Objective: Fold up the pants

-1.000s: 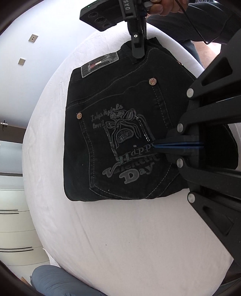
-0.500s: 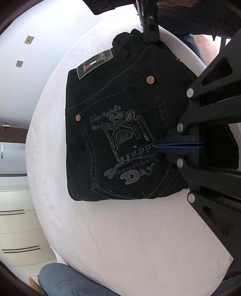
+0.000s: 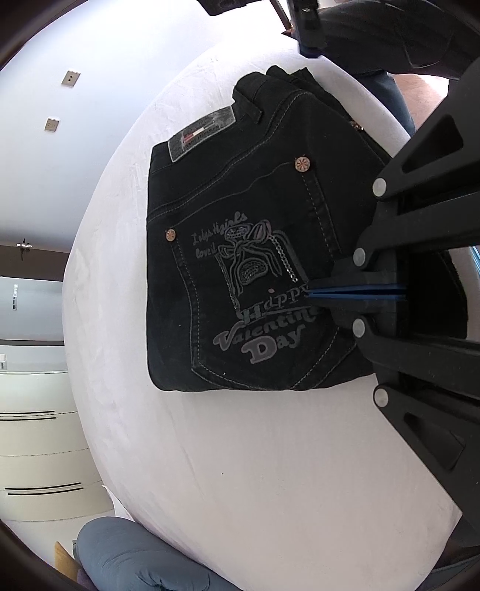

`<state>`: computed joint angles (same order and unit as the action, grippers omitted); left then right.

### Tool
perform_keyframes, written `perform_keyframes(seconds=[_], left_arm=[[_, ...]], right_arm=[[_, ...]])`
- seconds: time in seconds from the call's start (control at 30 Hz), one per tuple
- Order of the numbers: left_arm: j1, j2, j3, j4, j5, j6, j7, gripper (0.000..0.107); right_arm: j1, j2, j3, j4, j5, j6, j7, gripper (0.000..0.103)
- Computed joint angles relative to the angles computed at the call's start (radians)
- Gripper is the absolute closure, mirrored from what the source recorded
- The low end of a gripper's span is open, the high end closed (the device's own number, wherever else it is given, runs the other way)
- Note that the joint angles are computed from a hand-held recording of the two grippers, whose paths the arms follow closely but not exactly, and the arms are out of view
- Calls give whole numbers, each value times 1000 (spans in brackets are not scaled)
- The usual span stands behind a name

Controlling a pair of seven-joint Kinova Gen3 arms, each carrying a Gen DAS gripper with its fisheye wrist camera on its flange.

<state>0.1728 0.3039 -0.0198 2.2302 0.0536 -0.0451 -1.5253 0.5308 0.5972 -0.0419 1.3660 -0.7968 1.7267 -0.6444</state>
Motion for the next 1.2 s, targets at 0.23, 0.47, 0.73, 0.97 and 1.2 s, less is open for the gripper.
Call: perform_keyframes(seconds=[0.23,0.47,0.73,0.97,1.2], left_arm=[[-235,-115,172,71,223,-23,-173,29],[-559,31,379,-111,333,239,-340,29],[-687,172,536,-289,129,422,-198,30],[-621,207,464,-357,197,496,-263,51],[-516,170,301,-358,400,547,-453,76]], right_arm=[[21,8,-34,-106,-150,-42,-76,45],[-36,130,1,-291,-75,-84,-327,29],[-49,221,-83,-387,40,-73,-420,40],[-95,252,-95,-432,110,-86,-473,70],[-108,201,-103,-378,141,-143,-423,82]])
